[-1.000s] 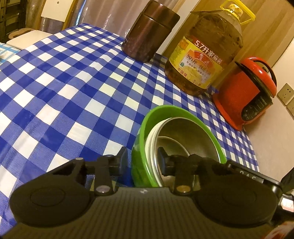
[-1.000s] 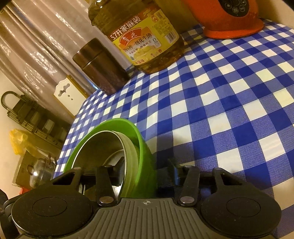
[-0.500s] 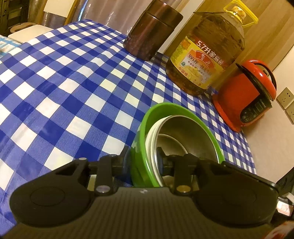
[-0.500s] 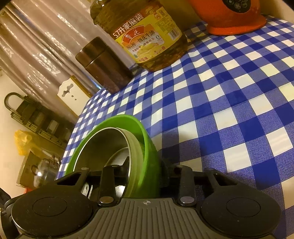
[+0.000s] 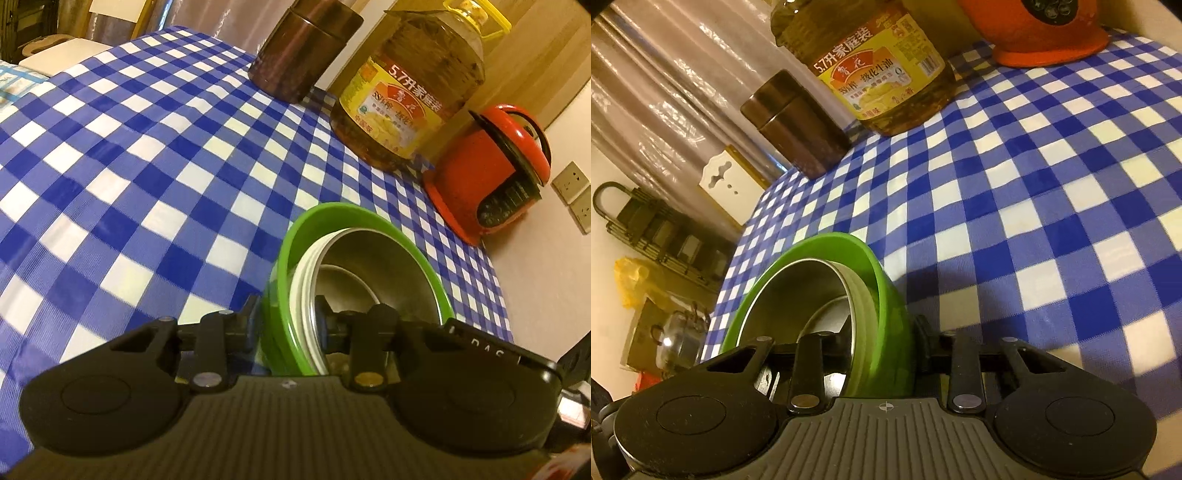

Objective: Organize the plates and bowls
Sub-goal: 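Lift the nested green bowl stack and carry it to the pink plates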

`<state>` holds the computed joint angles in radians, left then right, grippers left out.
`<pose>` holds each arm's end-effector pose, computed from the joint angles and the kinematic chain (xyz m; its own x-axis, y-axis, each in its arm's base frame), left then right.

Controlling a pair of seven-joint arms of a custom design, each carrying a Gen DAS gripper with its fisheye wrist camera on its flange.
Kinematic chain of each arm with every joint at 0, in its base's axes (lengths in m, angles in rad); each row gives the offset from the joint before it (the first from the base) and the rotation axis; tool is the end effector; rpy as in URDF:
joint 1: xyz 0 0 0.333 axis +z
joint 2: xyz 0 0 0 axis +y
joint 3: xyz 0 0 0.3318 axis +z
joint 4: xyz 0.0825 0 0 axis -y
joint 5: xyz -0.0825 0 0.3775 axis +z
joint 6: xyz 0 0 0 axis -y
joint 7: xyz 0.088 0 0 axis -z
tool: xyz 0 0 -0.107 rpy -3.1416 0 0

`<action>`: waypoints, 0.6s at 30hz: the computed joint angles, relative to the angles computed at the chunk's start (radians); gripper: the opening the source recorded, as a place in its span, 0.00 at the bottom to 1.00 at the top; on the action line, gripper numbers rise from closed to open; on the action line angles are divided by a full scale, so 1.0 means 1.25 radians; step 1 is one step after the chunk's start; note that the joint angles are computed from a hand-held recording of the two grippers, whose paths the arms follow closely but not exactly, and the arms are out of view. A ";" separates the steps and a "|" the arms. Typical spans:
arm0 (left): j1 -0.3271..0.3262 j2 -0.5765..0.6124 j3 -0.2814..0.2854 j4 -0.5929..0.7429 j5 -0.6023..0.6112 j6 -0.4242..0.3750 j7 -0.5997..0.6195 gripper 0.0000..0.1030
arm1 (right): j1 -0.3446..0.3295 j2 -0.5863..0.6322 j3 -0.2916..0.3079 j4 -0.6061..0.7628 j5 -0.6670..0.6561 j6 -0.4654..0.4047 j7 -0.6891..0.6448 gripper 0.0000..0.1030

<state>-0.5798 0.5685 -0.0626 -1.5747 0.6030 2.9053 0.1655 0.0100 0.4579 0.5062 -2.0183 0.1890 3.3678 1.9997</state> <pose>0.5795 -0.4642 0.4092 0.0681 -0.8727 0.4834 -0.7653 -0.3566 -0.5359 0.5965 0.2698 0.3760 -0.0084 -0.7933 -0.6087 -0.7338 0.4185 -0.5352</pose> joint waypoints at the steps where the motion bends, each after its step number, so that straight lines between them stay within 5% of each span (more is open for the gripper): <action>1: -0.002 -0.004 0.000 -0.004 0.002 -0.002 0.001 0.26 | -0.002 -0.008 0.001 -0.008 0.002 -0.001 0.002 0.31; 10: -0.022 -0.045 -0.014 -0.041 0.022 -0.009 -0.006 0.26 | -0.023 -0.106 0.014 -0.119 -0.002 0.014 0.061 0.30; 18: -0.043 -0.084 -0.039 -0.082 0.040 -0.008 -0.027 0.26 | -0.095 -0.233 0.055 -0.264 -0.087 0.031 0.191 0.30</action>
